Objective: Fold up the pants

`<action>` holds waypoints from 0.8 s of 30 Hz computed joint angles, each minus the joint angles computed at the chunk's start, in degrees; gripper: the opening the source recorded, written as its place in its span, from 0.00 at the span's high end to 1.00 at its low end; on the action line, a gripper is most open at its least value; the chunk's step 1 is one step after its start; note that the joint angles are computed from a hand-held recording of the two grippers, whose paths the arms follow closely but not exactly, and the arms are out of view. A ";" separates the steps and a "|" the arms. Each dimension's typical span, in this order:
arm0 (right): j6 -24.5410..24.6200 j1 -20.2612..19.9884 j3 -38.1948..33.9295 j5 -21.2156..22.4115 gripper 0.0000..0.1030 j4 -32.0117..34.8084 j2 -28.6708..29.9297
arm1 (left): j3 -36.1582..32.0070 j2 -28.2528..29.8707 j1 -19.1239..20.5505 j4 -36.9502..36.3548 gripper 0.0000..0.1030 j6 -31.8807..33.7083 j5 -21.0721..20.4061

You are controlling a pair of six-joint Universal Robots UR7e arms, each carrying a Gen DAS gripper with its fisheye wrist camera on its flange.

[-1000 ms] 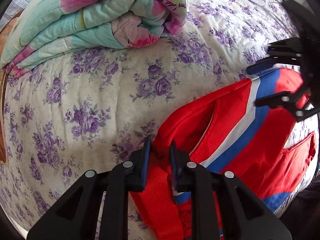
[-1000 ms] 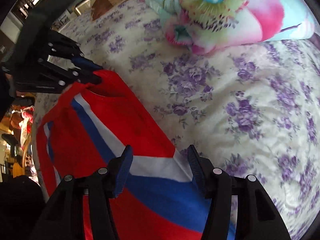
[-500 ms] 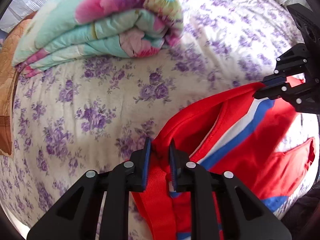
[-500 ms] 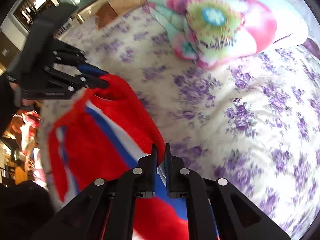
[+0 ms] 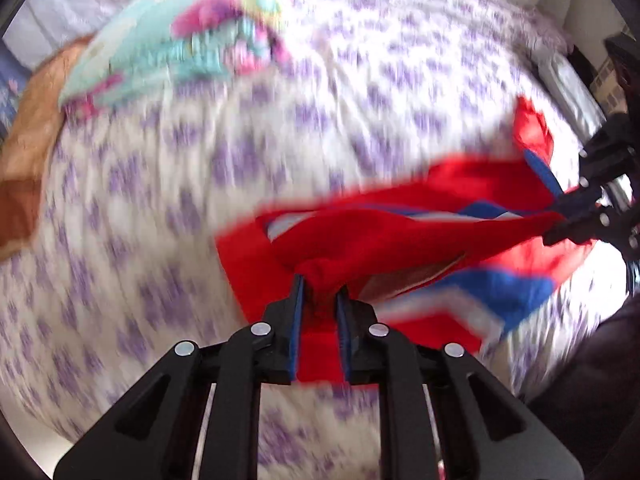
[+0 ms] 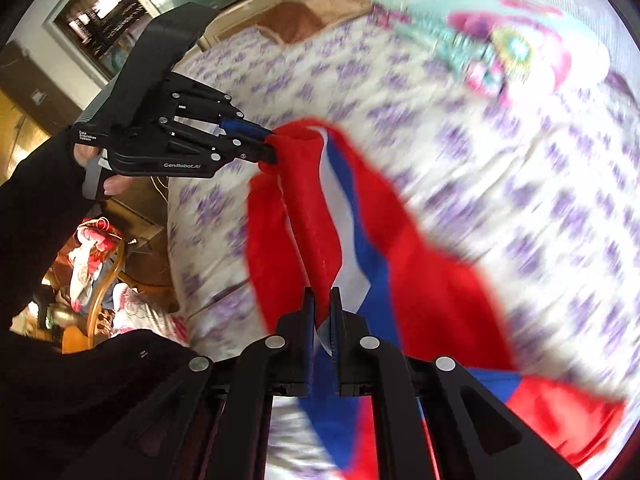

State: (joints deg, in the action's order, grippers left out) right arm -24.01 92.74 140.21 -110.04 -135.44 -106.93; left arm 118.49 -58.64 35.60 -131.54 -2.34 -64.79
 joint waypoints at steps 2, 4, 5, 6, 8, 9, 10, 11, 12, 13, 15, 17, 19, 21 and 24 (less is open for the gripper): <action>3.12 -0.45 3.76 -0.04 0.93 -3.51 1.54 | 2.85 -0.63 0.43 0.03 0.89 -1.25 0.33; 5.13 -1.01 6.96 -0.46 0.93 -7.40 3.49 | 5.21 -0.77 1.12 -1.15 0.89 -1.95 0.80; 5.86 -1.25 8.07 -1.01 0.93 -9.10 4.88 | 6.06 -0.93 1.69 -2.23 0.89 -2.29 0.27; 6.31 -1.48 8.96 -1.98 0.93 -11.01 6.49 | 6.62 -1.09 2.24 -3.51 0.89 -2.48 -0.42; 7.50 -1.62 10.23 -3.43 0.92 -12.70 7.46 | 7.22 -1.26 2.86 -5.18 0.87 -2.40 -1.28; 7.95 -2.11 10.56 -3.61 0.92 -12.96 7.64 | 7.34 -1.46 2.78 -5.16 0.86 -2.08 -1.45; 8.62 -2.25 10.52 -3.71 0.92 -12.87 7.73 | 7.58 -1.71 2.63 -5.14 0.84 -1.86 -1.45; 9.01 -2.33 10.43 -3.75 0.92 -12.67 7.69 | 7.63 -2.32 2.43 -4.29 0.81 -1.77 -1.77; 9.42 -2.30 10.32 -3.91 0.92 -12.42 7.64 | 7.82 -3.37 2.23 -3.33 0.76 -1.73 -2.18; 10.03 -2.07 10.13 -4.14 0.92 -11.96 7.47 | 8.57 -4.66 1.83 -2.99 0.56 -2.12 -1.82; 10.46 -1.98 10.13 -4.55 0.92 -11.95 7.40 | 10.77 -8.11 0.55 -2.99 0.29 -3.79 1.43; 9.86 -2.26 10.36 -4.93 0.91 -13.82 8.60 | 12.10 -11.71 0.87 -2.93 0.29 -5.39 0.44; 8.79 -3.26 10.71 -4.72 0.90 -15.03 8.79 | 12.83 -15.18 0.83 -3.50 0.29 -8.24 -0.98; 8.39 -3.53 11.07 -4.67 0.89 -15.97 8.80 | 13.68 -17.77 0.23 -7.90 0.29 -9.68 -5.36; 8.52 -4.17 11.92 -3.54 0.87 -17.63 8.95 | 14.75 -16.68 -1.84 -15.29 0.29 -13.15 -9.50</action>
State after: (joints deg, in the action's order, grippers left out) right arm -15.49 88.57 152.13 -113.58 -153.07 -97.98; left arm 133.25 -75.32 33.76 -146.83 -15.49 -74.29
